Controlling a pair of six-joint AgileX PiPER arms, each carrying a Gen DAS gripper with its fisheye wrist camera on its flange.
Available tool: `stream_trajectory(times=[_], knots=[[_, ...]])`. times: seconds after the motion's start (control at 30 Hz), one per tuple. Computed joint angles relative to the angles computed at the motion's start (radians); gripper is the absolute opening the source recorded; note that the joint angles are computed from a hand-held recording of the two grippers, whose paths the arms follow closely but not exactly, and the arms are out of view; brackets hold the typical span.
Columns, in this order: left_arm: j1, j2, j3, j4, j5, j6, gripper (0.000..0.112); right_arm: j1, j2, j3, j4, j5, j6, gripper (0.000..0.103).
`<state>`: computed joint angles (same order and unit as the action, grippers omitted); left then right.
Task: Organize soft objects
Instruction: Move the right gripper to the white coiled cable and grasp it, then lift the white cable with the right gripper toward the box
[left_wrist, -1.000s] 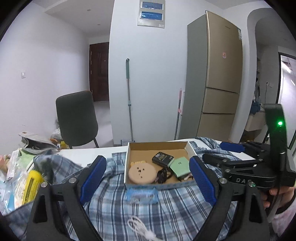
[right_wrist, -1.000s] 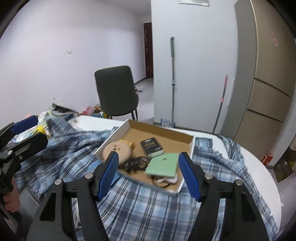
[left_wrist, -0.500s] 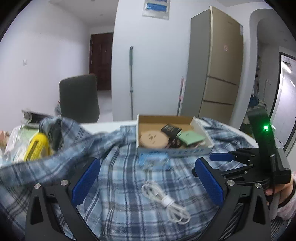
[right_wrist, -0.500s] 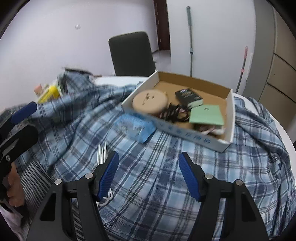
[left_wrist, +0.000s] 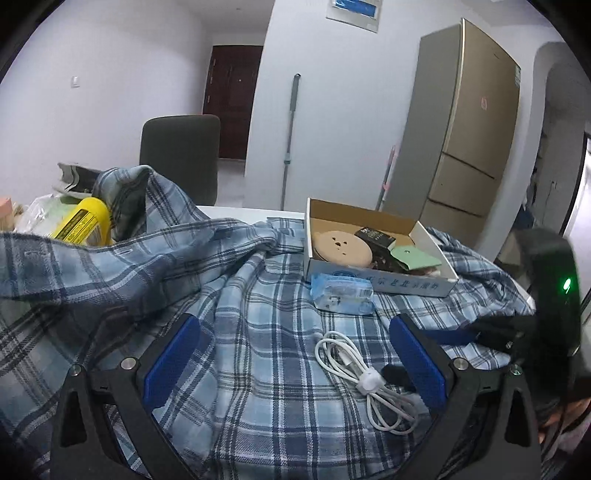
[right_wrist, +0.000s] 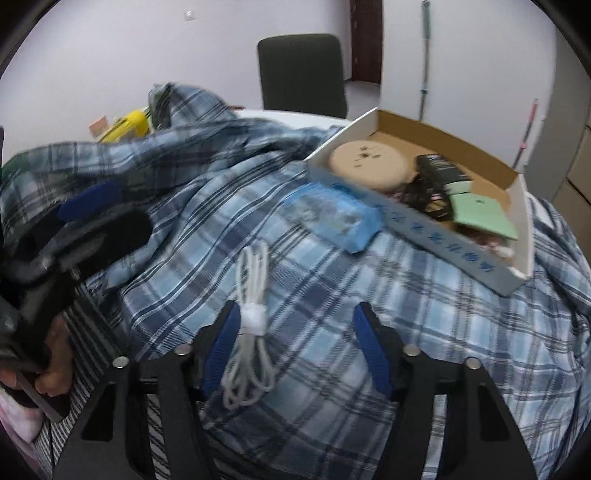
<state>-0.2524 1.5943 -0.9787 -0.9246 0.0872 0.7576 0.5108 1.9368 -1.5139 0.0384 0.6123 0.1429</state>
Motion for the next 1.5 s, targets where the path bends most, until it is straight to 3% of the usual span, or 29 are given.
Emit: stream_trajectory(times=[0.23,0.43,0.53,0.7,0.83,0.97,1.13,1.37,1.5], knots=[[-0.009,-0.004,0.006,0.212,-0.022,-0.213,0.103,0.02,0.06,-0.051,0.042,0.015,-0.045,0.041],[-0.001,-0.001,0.005,0.157,-0.014,-0.163,0.103,0.045,0.087,-0.072,0.007,0.019,-0.025,0.033],[0.0,-0.001,0.008,0.118,-0.014,-0.119,0.103,0.045,0.089,-0.066,0.017,0.018,-0.028,0.02],[-0.002,-0.003,0.01,0.124,-0.015,-0.123,0.103,0.026,0.038,-0.016,0.045,-0.012,-0.042,0.019],[-0.008,0.004,0.0,0.31,-0.007,-0.311,0.103,-0.022,-0.041,0.037,0.082,-0.034,-0.081,0.019],[-0.013,0.014,-0.012,0.446,0.001,-0.445,0.103,-0.079,-0.096,0.076,0.02,-0.035,-0.028,0.019],[-0.02,0.021,-0.019,0.574,0.004,-0.567,0.103,-0.109,-0.087,0.127,-0.118,-0.037,0.077,0.019],[-0.029,0.021,-0.013,0.667,-0.01,-0.642,0.103,-0.177,-0.029,0.135,0.046,-0.033,-0.04,0.019],[-0.045,0.034,-0.042,0.815,0.031,-0.761,0.103,-0.15,-0.026,0.131,-0.035,-0.027,0.017,0.019]])
